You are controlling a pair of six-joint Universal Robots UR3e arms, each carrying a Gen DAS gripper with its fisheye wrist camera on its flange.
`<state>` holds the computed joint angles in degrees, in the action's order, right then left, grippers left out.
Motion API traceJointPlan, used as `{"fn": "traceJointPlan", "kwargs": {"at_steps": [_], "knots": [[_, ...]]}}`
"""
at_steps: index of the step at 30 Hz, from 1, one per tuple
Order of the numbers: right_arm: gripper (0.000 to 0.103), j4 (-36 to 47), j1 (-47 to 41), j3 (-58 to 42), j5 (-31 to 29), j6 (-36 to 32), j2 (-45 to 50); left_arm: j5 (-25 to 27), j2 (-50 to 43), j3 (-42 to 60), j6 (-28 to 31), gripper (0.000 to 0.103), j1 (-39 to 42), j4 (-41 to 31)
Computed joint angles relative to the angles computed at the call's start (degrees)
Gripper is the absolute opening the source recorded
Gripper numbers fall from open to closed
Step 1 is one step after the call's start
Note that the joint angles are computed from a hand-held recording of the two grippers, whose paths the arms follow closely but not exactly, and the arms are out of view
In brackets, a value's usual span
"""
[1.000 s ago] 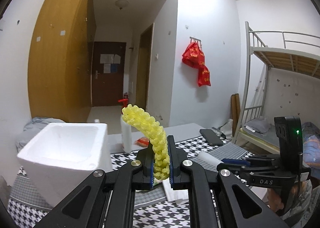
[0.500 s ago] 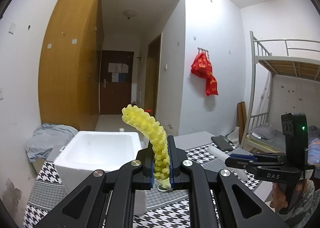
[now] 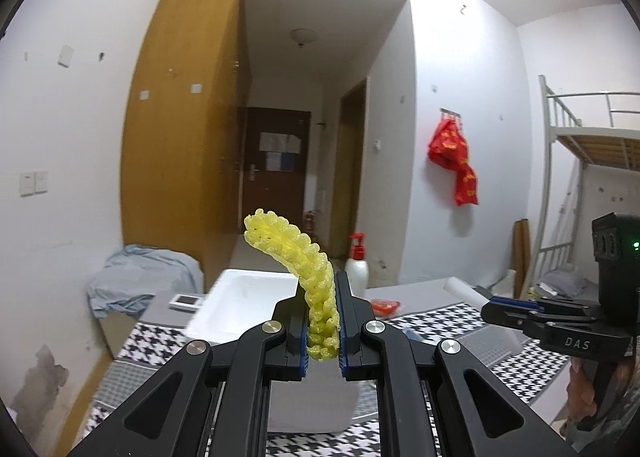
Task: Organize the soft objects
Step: 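Lift the yellow net with the left tool while the right tool carries the white roll toward the foam box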
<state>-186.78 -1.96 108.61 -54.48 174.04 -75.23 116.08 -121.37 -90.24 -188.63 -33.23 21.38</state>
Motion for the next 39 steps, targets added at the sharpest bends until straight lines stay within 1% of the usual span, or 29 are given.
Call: {"fn": "traceJointPlan", "kwargs": {"at_steps": [6,12,22,25,27,39], "knots": [[0.026,2.55,4.29,-6.54,-2.23,0.27,3.3,0.3,2.47,-3.15,-1.49,0.011,1.52,-0.36],[0.026,6.17,8.18,-13.47,-4.94,0.44,6.58,-2.46,4.01,-4.42,-1.5,0.011,4.25,-0.64],[0.026,8.38,12.23,-23.23,-8.17,1.42,11.79,-6.05,3.21,-2.35,-1.35,0.011,7.39,-3.31],[0.026,9.3,13.04,-26.54,-8.38,1.08,13.73,-6.35,2.71,-1.53,-1.41,0.011,7.84,-4.12],[0.026,10.86,13.81,-29.24,-9.52,0.9,15.11,-6.55,2.62,-1.17,-1.42,0.011,8.05,-4.48],[0.026,20.27,15.58,-42.35,-11.15,-0.33,21.34,-6.8,0.74,3.06,-1.16,0.011,9.73,-7.9]]}}
